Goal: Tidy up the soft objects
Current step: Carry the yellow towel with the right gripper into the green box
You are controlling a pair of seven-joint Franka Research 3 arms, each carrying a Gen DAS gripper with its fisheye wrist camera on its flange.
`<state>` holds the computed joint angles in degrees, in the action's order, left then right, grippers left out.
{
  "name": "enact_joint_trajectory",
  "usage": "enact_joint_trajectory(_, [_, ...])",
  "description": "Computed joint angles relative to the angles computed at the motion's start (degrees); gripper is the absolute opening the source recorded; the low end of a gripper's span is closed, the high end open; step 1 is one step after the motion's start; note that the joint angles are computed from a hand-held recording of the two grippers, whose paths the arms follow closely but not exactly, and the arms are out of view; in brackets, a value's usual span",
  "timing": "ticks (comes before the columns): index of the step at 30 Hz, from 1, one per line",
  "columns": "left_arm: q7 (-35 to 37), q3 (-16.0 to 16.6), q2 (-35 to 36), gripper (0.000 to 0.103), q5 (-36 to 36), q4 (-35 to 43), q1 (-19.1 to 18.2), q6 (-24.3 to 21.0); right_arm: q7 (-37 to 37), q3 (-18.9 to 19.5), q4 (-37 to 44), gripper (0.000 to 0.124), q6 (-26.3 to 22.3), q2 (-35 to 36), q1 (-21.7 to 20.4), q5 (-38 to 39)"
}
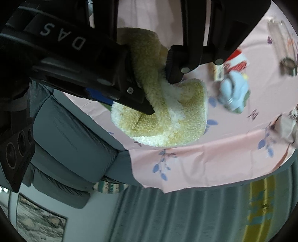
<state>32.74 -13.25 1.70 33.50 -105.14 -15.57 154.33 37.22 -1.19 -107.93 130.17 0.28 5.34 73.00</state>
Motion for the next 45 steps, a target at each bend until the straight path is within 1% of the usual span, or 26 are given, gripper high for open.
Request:
enact_joint_trajectory(2, [1.9, -0.2, 3.2, 0.024, -0.1, 3.6, -0.4, -0.6, 0.2, -0.3, 1.1, 0.035, 1.5, 1.9, -0.5, 1.6])
enact_joint_trajectory(5, [4.6, 0.1, 8.2, 0.023, -0.7, 8.9, -1.7, -2.0, 1.5, -0.2, 3.0, 0.03, 2.2, 4.9, -1.6, 2.0])
enact_joint_trajectory(9, [9.3, 0.2, 13.8, 0.023, -5.2, 14.4, -2.9, -2.6, 5.6, 0.6, 5.6, 0.029, 2.8, 8.8, -3.3, 0.3])
enact_joint_trajectory(13, [13.1, 0.3, 17.7, 0.023, -9.4, 18.2, -3.6, -3.7, 8.8, 1.5, 7.6, 0.028, 2.9, 11.9, -4.9, -1.3])
enact_joint_trajectory(16, [15.9, 0.3, 20.5, 0.023, -11.8, 21.3, -4.2, -5.5, 11.7, 2.1, 8.9, 0.028, 2.7, 13.9, -5.8, -3.4])
enact_joint_trajectory(19, [18.1, 0.3, 23.3, 0.023, -14.2, 24.9, -4.7, -8.6, 15.1, 2.5, 10.1, 0.028, 2.8, 15.7, -6.3, -6.1])
enact_joint_trajectory(24, [19.0, 1.1, 28.0, 0.023, -15.9, 31.0, -6.5, -13.3, 19.2, 3.4, 12.4, 0.028, 1.3, 18.9, -7.8, -8.8])
enact_joint_trajectory(28, [20.8, 0.3, 31.8, 0.024, -19.3, 35.9, -6.5, -17.1, 24.3, 3.3, 13.8, 0.028, 0.9, 21.0, -8.1, -13.3])
enact_joint_trajectory(29, [21.1, 0.3, 33.0, 0.024, -20.0, 37.5, -6.8, -18.7, 26.3, 3.2, 14.4, 0.028, 0.7, 21.7, -8.0, -15.0])
enact_joint_trajectory(31, [20.8, 0.9, 34.5, 0.024, -20.3, 39.7, -7.5, -20.7, 28.2, 3.5, 15.7, 0.028, -0.6, 23.1, -8.5, -16.6])
enact_joint_trajectory(33, [20.8, 1.1, 35.7, 0.024, -20.9, 41.3, -7.8, -22.1, 29.5, 3.8, 16.3, 0.028, -1.4, 23.9, -8.9, -18.0])
enact_joint_trajectory(37, [20.3, 1.4, 37.0, 0.025, -21.7, 43.3, -8.1, -23.7, 31.0, 4.1, 16.4, 0.028, -1.2, 24.1, -9.2, -20.0])
enact_joint_trajectory(40, [20.2, 1.2, 39.0, 0.027, -23.4, 46.6, -7.8, -27.0, 31.7, 4.1, 16.1, 0.028, -0.8, 23.7, -9.1, -21.2])
enact_joint_trajectory(45, [19.3, 1.8, 39.9, 0.029, -23.3, 47.8, -8.4, -27.5, 32.4, 4.2, 15.7, 0.028, -0.3, 23.3, -9.2, -21.7])
